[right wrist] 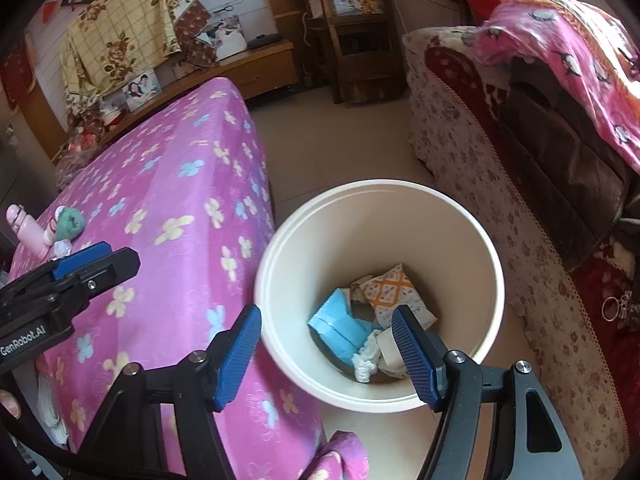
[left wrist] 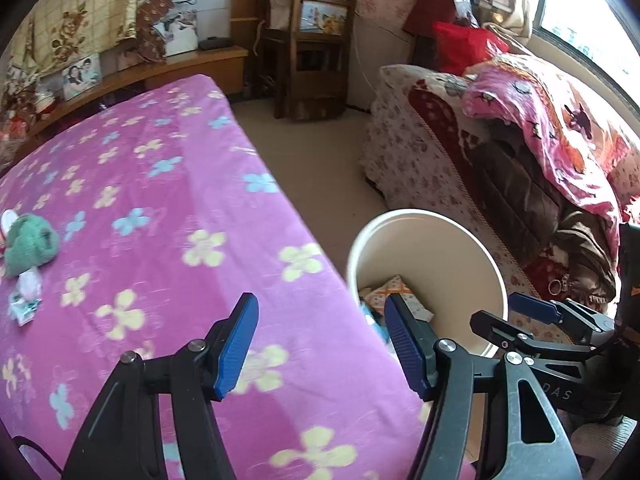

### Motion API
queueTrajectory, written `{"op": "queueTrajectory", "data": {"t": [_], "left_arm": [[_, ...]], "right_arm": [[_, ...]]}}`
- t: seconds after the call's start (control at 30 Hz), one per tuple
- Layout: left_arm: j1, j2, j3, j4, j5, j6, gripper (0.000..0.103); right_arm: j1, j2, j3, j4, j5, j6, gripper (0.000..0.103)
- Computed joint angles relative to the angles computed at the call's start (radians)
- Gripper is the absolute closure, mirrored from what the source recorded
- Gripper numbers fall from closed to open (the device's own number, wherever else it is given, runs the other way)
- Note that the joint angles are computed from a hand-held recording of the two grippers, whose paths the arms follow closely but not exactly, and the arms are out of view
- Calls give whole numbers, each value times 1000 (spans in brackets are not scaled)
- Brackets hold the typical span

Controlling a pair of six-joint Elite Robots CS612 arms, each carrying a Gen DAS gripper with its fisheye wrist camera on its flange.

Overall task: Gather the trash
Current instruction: 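Move both open tools back over the bed toward the wrapper and towel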

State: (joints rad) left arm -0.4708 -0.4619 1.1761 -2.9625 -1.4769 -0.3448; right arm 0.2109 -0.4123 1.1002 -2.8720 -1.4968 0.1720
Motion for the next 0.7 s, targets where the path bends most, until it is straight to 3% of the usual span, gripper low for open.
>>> {"op": "queueTrajectory", "data": {"t": [0.37, 0.7], "left_arm": [[36, -59, 132, -93, 83, -51, 37], [122, -99, 231, -117, 136, -163, 34]], "right_arm": [[49, 8, -47, 16, 29, -34, 32], [106, 64, -173, 92, 106, -83, 32]]}}
